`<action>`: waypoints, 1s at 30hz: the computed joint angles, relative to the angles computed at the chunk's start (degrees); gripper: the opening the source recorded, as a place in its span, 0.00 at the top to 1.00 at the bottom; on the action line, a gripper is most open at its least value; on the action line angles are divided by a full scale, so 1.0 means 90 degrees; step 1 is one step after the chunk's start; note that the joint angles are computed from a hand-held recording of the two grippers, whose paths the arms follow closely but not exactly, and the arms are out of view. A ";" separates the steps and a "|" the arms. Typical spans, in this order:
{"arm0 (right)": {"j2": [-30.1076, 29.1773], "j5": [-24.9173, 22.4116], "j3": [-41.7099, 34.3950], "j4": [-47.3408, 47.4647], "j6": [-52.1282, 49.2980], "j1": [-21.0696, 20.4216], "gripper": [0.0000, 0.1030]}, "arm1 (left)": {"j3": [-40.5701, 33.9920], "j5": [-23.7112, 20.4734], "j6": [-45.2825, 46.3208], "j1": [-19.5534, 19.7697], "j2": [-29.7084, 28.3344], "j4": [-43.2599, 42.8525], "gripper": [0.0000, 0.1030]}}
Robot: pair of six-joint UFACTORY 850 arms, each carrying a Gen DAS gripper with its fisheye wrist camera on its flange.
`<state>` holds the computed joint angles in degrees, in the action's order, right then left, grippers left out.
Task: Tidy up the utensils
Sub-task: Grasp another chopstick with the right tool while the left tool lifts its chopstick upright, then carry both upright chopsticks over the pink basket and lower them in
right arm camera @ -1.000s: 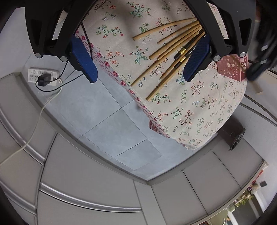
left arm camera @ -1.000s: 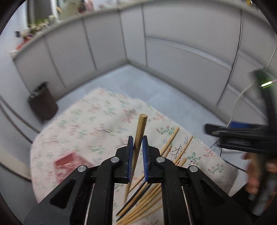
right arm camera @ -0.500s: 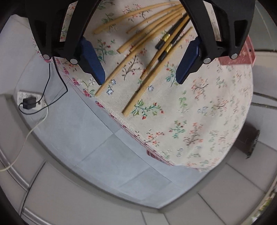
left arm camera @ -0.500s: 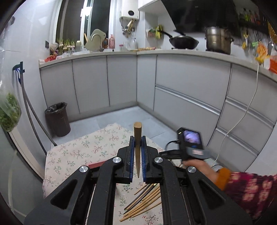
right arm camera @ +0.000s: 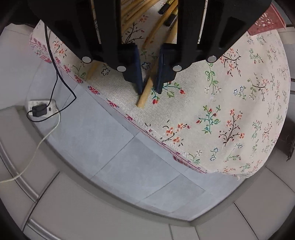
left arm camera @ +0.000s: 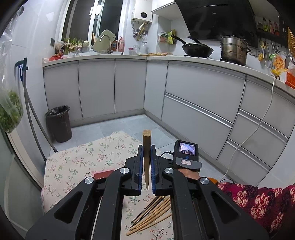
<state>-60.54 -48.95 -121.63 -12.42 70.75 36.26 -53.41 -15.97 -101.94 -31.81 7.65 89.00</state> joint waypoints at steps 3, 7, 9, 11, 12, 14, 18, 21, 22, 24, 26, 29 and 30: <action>0.0518 0.0791 0.0892 -0.0304 0.0325 0.0102 0.86 | 0.0008 -0.0093 0.0131 -0.0013 0.0014 -0.0188 0.93; 0.1371 0.2000 0.2157 -0.0953 0.0859 0.0253 0.86 | 0.0072 -0.0294 0.0136 -0.0090 0.0105 -0.0253 0.93; 0.1834 0.2579 0.2748 -0.1306 0.1157 0.0317 0.87 | 0.0087 -0.0385 0.0144 -0.0121 0.0149 -0.0290 0.93; 0.2134 0.2907 0.3028 -0.1609 0.1356 0.0373 0.87 | 0.0107 -0.0489 0.0084 -0.0152 0.0193 -0.0307 0.93; 0.2352 0.3124 0.3232 -0.1934 0.1527 0.0417 0.88 | 0.0120 -0.0549 0.0055 -0.0159 0.0217 -0.0346 0.93; 0.2725 0.3481 0.3535 -0.2507 0.1755 0.0511 0.88 | 0.0151 -0.0572 -0.0019 -0.0150 0.0274 -0.0419 0.93; 0.3372 0.4062 0.4059 -0.3287 0.1992 0.0661 0.91 | 0.0209 -0.0572 -0.0124 -0.0114 0.0393 -0.0677 0.93; 0.3785 0.4241 0.4322 -0.4287 0.2625 0.0804 0.92 | 0.0260 -0.0700 -0.0288 -0.0145 0.0482 -0.0729 0.93; 0.3914 0.4284 0.4392 -0.4674 0.2874 0.0843 0.92 | 0.0271 -0.0753 -0.0330 -0.0162 0.0507 -0.0743 0.93; 0.4056 0.4376 0.4426 -0.4673 0.2702 0.0881 0.93 | 0.0285 -0.0819 -0.0458 -0.0161 0.0548 -0.0744 0.93; 0.4178 0.4365 0.4437 -0.4892 0.2765 0.0934 0.92 | 0.0280 -0.0816 -0.0416 -0.0133 0.0569 -0.0804 0.93; 0.4348 0.4123 0.4461 -0.5400 0.2959 0.1051 0.93 | 0.0199 -0.0961 -0.0451 -0.0153 0.0520 -0.0830 0.94; 0.4365 0.3967 0.4410 -0.5388 0.2792 0.1101 0.92 | 0.0187 -0.1000 -0.0453 -0.0160 0.0512 -0.0825 0.93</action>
